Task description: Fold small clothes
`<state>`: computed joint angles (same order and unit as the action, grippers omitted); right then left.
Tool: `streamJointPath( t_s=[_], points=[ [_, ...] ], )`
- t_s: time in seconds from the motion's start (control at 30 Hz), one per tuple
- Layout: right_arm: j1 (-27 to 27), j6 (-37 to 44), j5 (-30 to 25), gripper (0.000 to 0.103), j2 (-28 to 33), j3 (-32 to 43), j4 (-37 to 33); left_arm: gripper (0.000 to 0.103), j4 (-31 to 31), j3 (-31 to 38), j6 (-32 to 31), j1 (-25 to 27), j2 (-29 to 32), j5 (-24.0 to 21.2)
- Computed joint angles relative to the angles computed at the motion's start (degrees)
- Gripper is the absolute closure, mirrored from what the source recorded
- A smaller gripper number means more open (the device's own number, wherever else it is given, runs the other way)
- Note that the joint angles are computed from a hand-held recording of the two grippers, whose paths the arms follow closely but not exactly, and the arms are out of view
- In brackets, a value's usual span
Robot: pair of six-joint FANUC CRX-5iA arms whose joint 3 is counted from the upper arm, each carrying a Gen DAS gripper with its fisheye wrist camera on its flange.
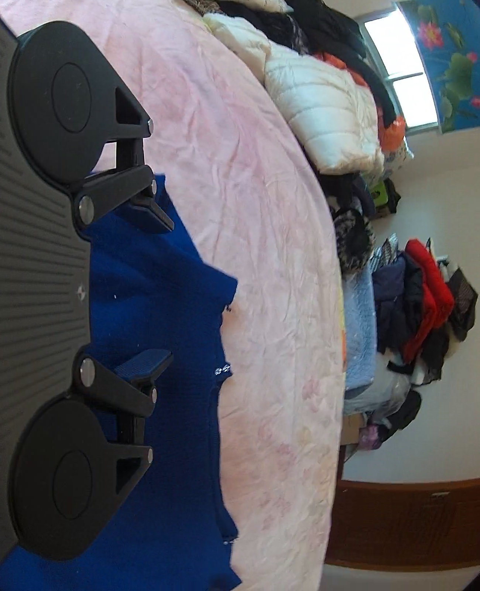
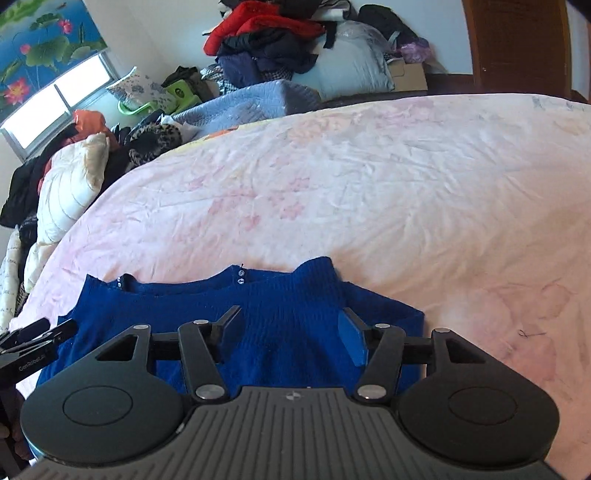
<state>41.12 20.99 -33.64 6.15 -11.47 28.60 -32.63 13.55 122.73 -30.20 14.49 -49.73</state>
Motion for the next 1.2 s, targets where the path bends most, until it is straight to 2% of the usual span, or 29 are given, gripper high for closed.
streamJointPath(
  t_s=[0.03, 0.07, 0.1, 0.13, 0.23, 0.3, 0.33, 0.37, 0.43, 0.47, 0.5, 0.6, 0.67, 0.73, 0.77, 0.87, 0.93, 1.0, 1.07, 1.1, 1.13, 1.17, 1.2],
  points=[
    [0.15, 1.88, -2.63, 0.047, 1.81, 1.96, -0.69, 0.033, 0.76, 1.88, -0.73, 0.27, 1.87, -2.12],
    [0.43, 1.42, -3.76, 0.048, 2.81, 2.06, 1.62, 0.033, 0.04, 2.47, 0.71, 0.25, 2.67, -2.54],
    [0.86, 0.02, -3.58, 0.048, 2.95, 0.86, 5.41, 0.033, -0.39, 2.28, 1.87, 0.41, 2.62, -1.8],
    [1.05, 0.25, -3.64, 0.046, 3.23, 0.82, 6.21, 0.032, -0.85, 2.17, 2.93, 0.48, 2.43, -1.53],
    [1.11, 3.28, -3.6, 0.044, 3.17, 1.03, 5.29, 0.032, -2.66, 1.21, 4.75, 0.82, 1.56, -0.23],
    [0.92, 5.52, -3.7, 0.056, 3.05, 1.12, 4.47, 0.033, 0.06, 0.51, 5.11, 2.72, 1.45, 0.62],
    [0.8, 6.1, -3.91, 0.064, 3.18, 1.54, 4.0, 0.033, 3.51, -0.39, 4.37, 4.53, 1.17, 2.02],
    [0.92, 5.69, -5.04, 0.077, 3.45, 1.98, 4.49, 0.034, 5.83, -1.01, 4.1, 5.7, 1.05, 2.98],
    [0.73, 5.38, -6.15, 0.093, 3.76, 2.68, 4.27, 0.064, 10.61, -2.43, 0.75, 7.54, 0.83, 5.92],
    [0.32, 4.54, -5.81, 0.095, 3.7, 2.67, 3.88, 0.083, 12.73, -2.68, -2.21, 7.97, 0.94, 6.95],
    [-0.1, 3.99, -5.0, 0.097, 3.38, 2.45, 2.95, 0.091, 14.12, -2.1, -3.97, 8.13, 1.32, 6.44],
    [-0.67, 0.92, -2.85, 0.1, 2.0, 0.29, 4.15, 0.095, 16.18, -0.63, -6.78, 8.55, 1.9, 4.76],
    [-1.01, -1.52, -1.68, 0.1, 0.66, -1.63, 5.96, 0.095, 19.21, -2.7, -7.54, 10.03, 0.61, 6.71],
    [-1.75, -3.09, -0.7, 0.1, -0.39, -2.99, 5.58, 0.095, 19.56, -3.34, -7.64, 10.33, 0.61, 6.79],
    [-2.11, -2.18, -0.62, 0.1, -0.38, -2.96, 3.82, 0.095, 17.73, -2.99, -7.09, 9.71, 1.04, 6.54],
    [-1.88, -5.02, 0.49, 0.097, -0.12, -4.13, 6.63, 0.095, 11.2, -0.5, -1.86, 7.14, 2.09, 4.44],
    [-1.78, -4.88, -0.02, 0.088, 0.26, -3.09, 5.09, 0.092, 9.32, 0.78, -0.94, 6.25, 2.39, 2.81],
    [-1.62, -4.71, -0.15, 0.077, -0.53, -2.45, 2.74, 0.087, 9.48, -0.52, -1.78, 6.22, 0.61, 3.33],
    [-1.04, -10.16, 3.19, 0.069, -3.84, -6.71, 8.64, 0.083, 6.25, -4.42, 1.21, 5.37, -4.16, 4.85],
    [-0.67, -13.63, 5.09, 0.068, -5.94, -9.45, 12.98, 0.07, 4.02, -7.04, 4.62, 4.8, -7.15, 5.48],
    [-0.24, -16.45, 6.84, 0.062, -8.09, -11.88, 16.1, 0.058, 1.89, -9.86, 9.06, 4.16, -10.38, 5.46],
    [0.3, -18.54, 8.73, 0.054, -10.16, -14.0, 17.88, 0.022, 0.42, -13.05, 14.13, 3.73, -13.5, 5.93],
    [0.97, -19.2, 10.54, 0.051, -11.82, -15.75, 18.77, 0.003, -0.88, -16.63, 19.67, 3.42, -16.71, 6.97]
  ],
)
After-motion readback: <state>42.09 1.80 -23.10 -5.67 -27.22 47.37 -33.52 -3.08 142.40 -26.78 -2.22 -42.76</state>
